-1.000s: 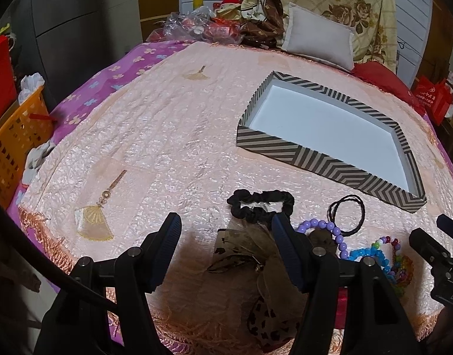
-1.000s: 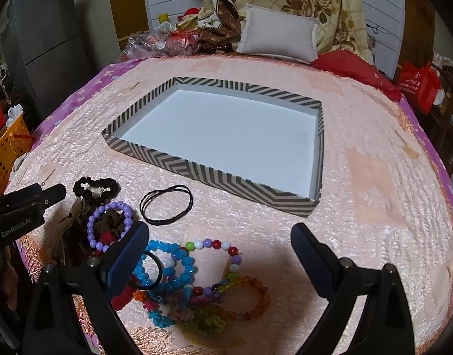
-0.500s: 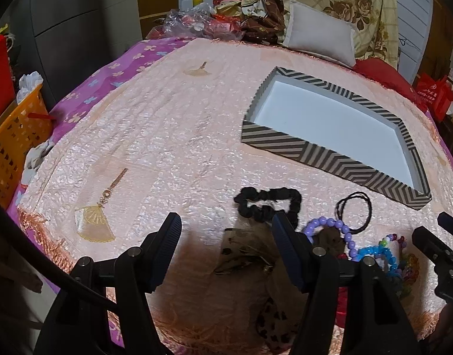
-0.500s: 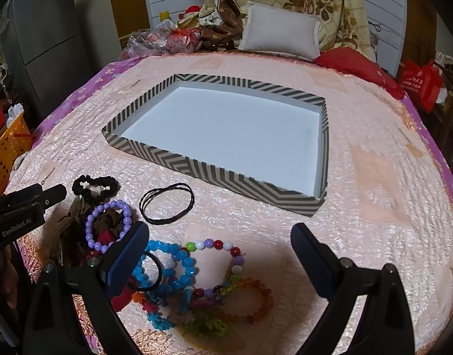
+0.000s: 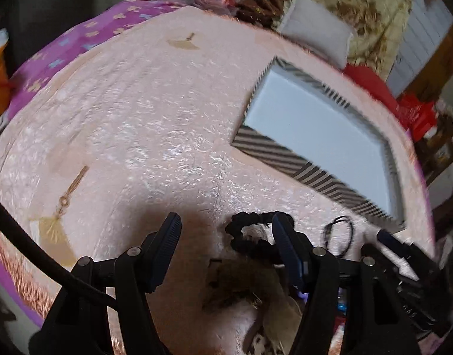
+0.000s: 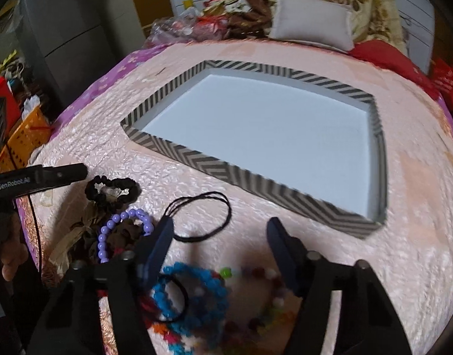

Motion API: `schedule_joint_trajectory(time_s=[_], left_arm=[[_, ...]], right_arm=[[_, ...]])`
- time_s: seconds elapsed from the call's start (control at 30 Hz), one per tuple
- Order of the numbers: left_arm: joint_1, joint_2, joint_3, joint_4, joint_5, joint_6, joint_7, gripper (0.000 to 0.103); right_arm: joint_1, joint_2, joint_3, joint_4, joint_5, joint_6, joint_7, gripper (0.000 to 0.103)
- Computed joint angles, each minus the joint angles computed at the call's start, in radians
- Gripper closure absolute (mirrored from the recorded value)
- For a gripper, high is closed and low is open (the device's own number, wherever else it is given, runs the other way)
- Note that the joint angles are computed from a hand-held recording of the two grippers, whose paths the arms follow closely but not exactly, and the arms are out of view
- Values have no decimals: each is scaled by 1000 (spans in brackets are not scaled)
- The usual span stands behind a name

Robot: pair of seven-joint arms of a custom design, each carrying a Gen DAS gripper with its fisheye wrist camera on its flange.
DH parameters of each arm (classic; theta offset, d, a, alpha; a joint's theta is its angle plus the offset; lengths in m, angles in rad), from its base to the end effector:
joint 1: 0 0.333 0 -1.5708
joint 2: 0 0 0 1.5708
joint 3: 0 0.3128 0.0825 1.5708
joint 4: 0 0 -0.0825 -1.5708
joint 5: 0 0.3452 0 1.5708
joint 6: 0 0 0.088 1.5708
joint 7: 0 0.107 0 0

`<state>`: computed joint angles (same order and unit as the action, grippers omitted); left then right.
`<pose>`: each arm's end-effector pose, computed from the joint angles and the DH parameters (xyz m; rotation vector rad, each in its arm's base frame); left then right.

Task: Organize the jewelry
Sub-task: 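Grasp the black scrunchie with the left gripper while the right gripper grasps the black hair ties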

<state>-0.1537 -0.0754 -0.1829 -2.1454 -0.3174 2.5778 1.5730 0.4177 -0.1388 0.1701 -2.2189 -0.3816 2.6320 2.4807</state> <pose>0.5013 -0.1720 0.5062 -1.9422 2.1831 -0.8050 0.4180 0.2935 0.5101 -1.7946 1.8577 -0.4195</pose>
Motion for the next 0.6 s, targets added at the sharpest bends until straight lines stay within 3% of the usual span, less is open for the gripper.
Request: schedule_joint_trajectory(time_s=[0.1, 0.17, 0.33, 0.4, 0.6], left_arm=[[-7, 32, -6, 26, 13, -19, 11, 54], [-10, 54, -9, 43, 27, -34, 17, 65], [-10, 87, -6, 71, 44, -47, 14, 100], [-9, 90, -4, 73, 67, -36, 2, 103], [-4, 50, -1, 59, -10, -17, 79, 103]], right_arm=[[3, 31, -10, 17, 33, 6, -41, 60], [1, 54, -11, 36, 28, -8, -51, 64], [-1, 85, -20, 39, 39, 17, -71, 90], [0, 82, -24, 24, 63, 46, -97, 98], [-2, 29, -24, -18, 91, 98, -118, 100]])
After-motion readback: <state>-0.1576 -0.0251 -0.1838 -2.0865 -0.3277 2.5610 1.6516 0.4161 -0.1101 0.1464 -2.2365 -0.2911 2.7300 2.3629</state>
